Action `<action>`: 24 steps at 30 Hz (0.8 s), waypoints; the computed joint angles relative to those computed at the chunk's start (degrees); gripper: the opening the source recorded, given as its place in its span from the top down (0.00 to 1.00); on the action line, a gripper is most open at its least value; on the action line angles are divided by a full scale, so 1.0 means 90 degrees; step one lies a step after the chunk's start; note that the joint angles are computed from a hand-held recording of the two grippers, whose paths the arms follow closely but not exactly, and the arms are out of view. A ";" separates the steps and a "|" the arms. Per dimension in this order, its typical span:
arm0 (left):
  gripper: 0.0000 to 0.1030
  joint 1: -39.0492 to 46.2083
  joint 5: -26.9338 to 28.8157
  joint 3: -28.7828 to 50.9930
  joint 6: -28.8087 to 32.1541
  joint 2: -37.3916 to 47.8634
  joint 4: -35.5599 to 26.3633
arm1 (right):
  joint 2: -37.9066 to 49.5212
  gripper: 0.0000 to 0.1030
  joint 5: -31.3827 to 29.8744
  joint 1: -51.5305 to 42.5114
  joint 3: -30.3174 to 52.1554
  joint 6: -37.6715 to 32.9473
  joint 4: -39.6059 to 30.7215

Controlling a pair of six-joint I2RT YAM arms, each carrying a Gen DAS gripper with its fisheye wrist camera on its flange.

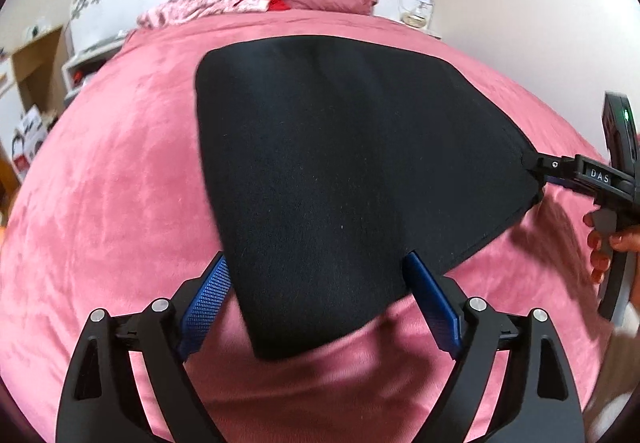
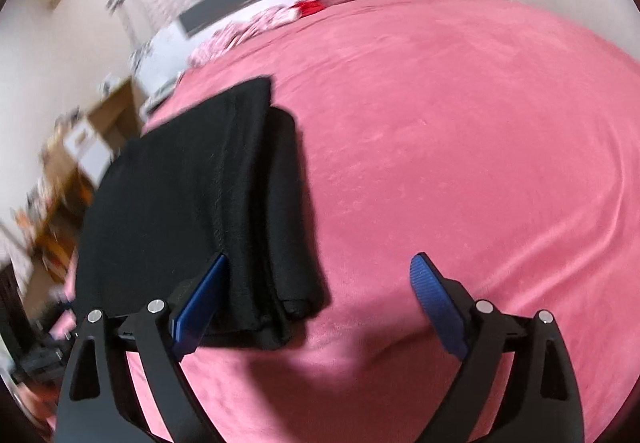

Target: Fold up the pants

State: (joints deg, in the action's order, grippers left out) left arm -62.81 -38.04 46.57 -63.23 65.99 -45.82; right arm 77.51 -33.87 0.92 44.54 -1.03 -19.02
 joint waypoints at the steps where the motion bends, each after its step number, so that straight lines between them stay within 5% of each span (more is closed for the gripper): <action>1: 0.15 -0.0086 -0.0008 0.0062 -0.0202 -0.0003 -0.0180 | 0.0040 0.12 -0.0138 -0.0122 0.0006 0.0207 -0.0017; 7: 0.15 -0.0936 0.0215 0.0419 -0.1137 0.0673 -0.0798 | -0.0560 0.11 -0.0058 -0.0366 -0.0258 0.0336 -0.0552; 11: 0.09 -0.1646 0.0200 0.0433 -0.2447 0.1047 -0.0867 | -0.1409 0.08 0.0664 0.0038 -0.0648 0.0270 -0.1097; 15: 0.04 -0.2510 -0.0247 0.0786 -0.4238 0.1705 -0.1651 | -0.2310 0.02 0.1076 0.0496 -0.1167 0.0365 -0.1478; 24: 0.04 -0.3152 -0.0399 0.1537 -0.5823 0.2148 -0.3210 | -0.3808 0.02 0.2574 0.2117 -0.1572 0.0668 -0.2114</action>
State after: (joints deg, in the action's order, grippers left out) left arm -91.17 -41.63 60.40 -115.64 85.32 -74.71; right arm 43.24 -10.70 19.97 30.40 4.98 -38.04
